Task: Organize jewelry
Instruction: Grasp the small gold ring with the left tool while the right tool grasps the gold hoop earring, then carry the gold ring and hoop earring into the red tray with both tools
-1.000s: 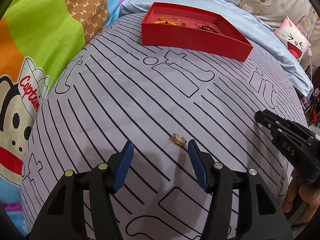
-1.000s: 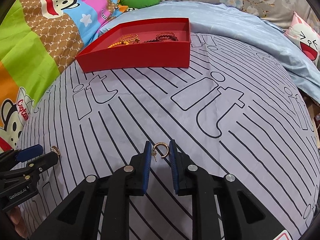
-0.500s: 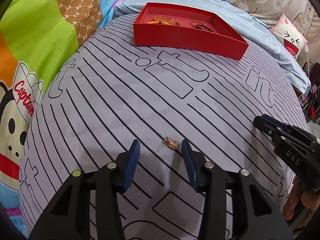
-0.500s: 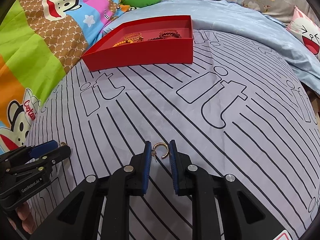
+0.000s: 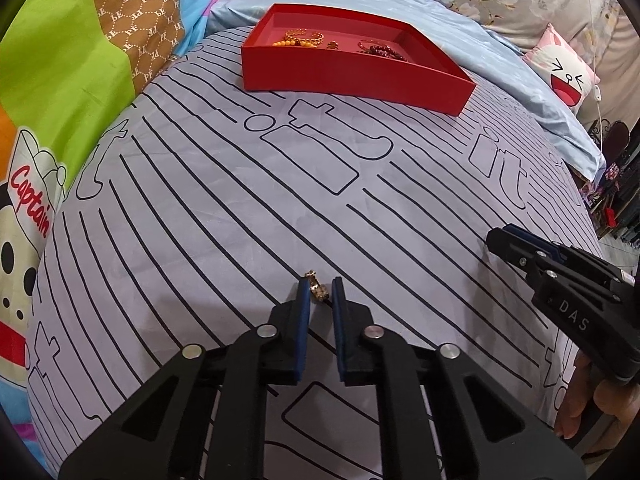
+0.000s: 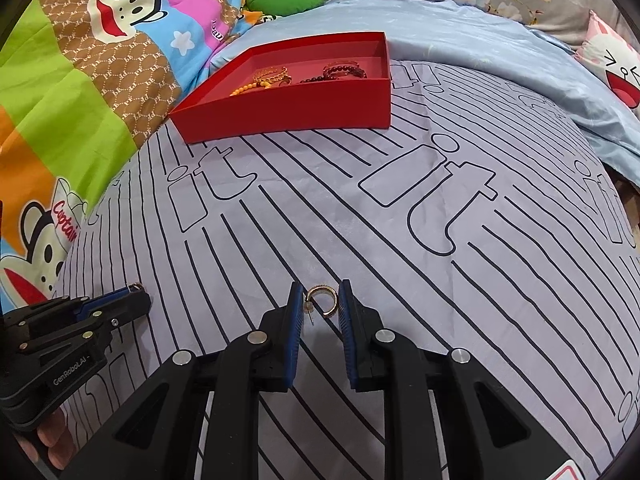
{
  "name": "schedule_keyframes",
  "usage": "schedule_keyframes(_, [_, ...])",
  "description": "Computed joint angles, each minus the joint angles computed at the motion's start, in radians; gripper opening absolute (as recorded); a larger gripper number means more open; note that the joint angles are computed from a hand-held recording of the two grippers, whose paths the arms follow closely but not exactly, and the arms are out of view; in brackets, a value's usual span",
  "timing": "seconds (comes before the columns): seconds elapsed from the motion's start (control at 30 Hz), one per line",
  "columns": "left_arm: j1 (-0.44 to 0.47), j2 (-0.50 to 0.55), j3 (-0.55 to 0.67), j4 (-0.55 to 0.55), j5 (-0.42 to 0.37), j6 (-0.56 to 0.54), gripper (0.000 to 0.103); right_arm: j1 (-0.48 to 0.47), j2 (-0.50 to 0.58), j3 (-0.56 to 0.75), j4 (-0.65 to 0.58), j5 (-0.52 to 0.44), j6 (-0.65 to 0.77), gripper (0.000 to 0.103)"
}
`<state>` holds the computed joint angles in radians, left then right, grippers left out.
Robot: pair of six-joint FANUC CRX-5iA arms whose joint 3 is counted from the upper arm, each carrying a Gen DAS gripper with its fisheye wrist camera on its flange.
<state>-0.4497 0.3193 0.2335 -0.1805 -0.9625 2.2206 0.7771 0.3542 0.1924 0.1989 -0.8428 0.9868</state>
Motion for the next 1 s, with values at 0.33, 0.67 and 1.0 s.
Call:
schedule_keyframes(0.33, [-0.004,0.009,0.02,-0.004,-0.021,0.003,0.006,0.006,-0.007,0.003,-0.008,0.0,0.005,0.017])
schedule_keyframes(0.67, [-0.019,0.025,0.08,-0.035,-0.062,-0.005,0.006,0.011,-0.022,0.017,-0.028,0.015,0.027,0.017])
schedule_keyframes(1.0, [-0.013,0.07,0.209,-0.066,-0.084,-0.043,0.006,0.004,-0.001,0.104,-0.032,0.025,0.068,0.017])
